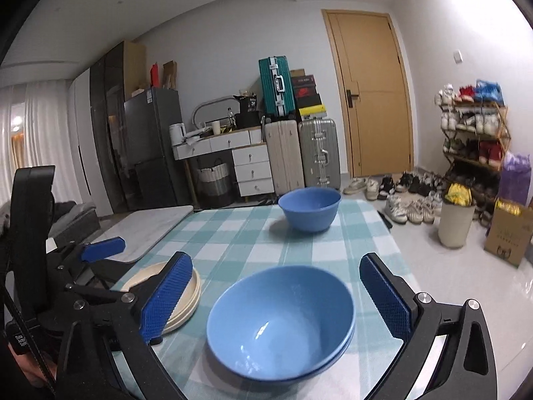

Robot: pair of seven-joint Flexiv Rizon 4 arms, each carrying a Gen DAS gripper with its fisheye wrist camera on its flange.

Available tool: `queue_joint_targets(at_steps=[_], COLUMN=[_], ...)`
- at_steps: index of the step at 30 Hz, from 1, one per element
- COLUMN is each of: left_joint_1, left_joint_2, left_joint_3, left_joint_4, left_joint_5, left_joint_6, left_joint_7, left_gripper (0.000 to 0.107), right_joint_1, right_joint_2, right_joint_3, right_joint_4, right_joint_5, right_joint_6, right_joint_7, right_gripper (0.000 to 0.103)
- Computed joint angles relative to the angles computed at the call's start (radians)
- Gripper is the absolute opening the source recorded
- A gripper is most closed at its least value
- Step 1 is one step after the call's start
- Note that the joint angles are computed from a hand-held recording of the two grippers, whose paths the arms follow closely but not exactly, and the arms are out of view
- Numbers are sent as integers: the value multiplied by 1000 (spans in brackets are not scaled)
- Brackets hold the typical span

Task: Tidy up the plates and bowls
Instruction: 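Pull both grippers back from the nested blue bowls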

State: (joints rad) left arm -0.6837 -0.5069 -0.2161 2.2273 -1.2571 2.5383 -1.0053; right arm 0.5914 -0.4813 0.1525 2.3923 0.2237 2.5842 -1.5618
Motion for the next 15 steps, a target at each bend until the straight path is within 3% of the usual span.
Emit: queue_joint_targets(at_steps=[5,15], left_joint_1=[10,-30], left_joint_2=[30,44], left_joint_3=[0,3], left_joint_4=[45,76], left_joint_5=[46,15], left_joint_6=[-55,-37], left_joint_7=[-90,-111], left_gripper=[103,103], right_joint_1=[3,80], right_joint_2=[13,48], right_joint_3=[12,20], right_joint_4=[27,82], right_joint_5=[30,158], right_joint_6=[22,93], right_joint_7=[21,-80], right_gripper=[102,102])
